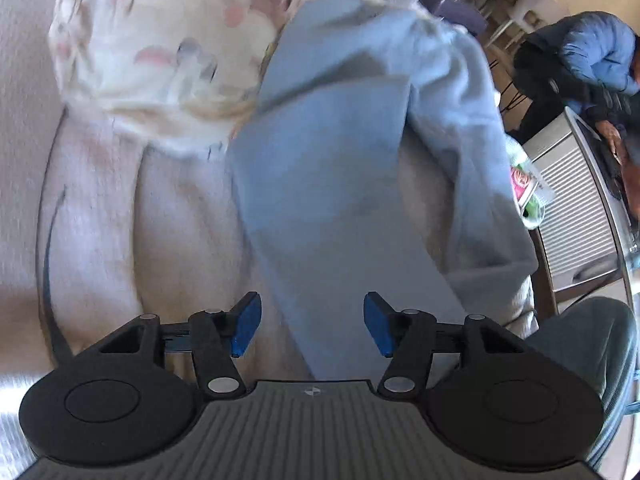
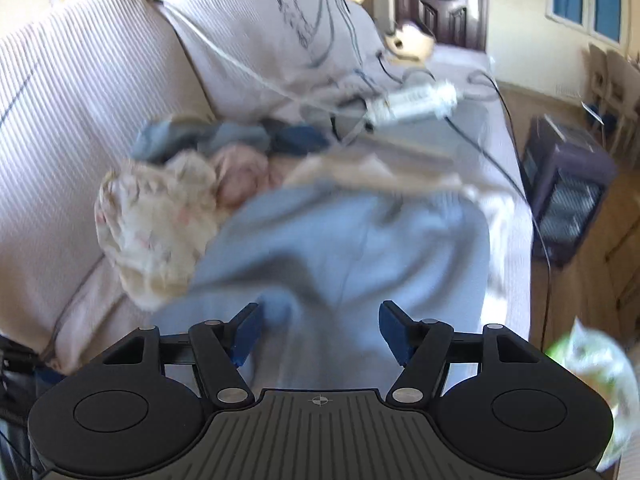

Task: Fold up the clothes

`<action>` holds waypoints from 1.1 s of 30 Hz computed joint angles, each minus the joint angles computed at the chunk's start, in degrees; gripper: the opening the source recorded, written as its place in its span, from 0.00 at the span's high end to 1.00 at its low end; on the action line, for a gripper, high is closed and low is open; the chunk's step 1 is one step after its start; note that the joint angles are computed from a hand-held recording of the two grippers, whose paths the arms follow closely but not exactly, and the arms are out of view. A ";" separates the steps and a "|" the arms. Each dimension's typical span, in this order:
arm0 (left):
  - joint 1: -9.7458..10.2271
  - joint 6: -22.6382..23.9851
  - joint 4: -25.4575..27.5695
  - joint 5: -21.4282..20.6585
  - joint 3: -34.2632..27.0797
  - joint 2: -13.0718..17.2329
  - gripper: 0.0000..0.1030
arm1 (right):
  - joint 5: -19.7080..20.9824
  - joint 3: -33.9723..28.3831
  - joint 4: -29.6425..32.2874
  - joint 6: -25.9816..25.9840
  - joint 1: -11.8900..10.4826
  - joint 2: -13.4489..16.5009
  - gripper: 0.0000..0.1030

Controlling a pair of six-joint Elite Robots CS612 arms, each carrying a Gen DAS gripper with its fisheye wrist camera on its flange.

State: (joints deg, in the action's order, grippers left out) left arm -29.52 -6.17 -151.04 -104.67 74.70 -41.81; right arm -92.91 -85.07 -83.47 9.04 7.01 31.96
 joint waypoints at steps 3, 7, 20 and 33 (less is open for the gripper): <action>-0.37 0.55 -3.23 1.90 -0.75 0.59 0.42 | 5.95 4.55 -1.52 -2.44 -1.62 -2.62 0.36; -1.29 0.48 -3.81 7.55 -1.47 1.50 0.38 | 8.61 13.51 -4.70 -4.78 -2.32 -6.92 0.37; -1.05 -3.16 2.41 1.82 -0.90 3.15 0.36 | 2.53 47.96 -15.72 -10.88 -2.09 -20.08 0.51; 1.75 -2.13 -1.42 -9.27 -1.28 2.50 0.96 | -6.18 48.34 -21.49 -12.35 -0.58 -20.23 0.89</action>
State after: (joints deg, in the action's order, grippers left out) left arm -27.78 -8.30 -152.45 -113.94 73.43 -39.32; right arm -99.10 -36.73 -104.96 -3.30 6.43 11.74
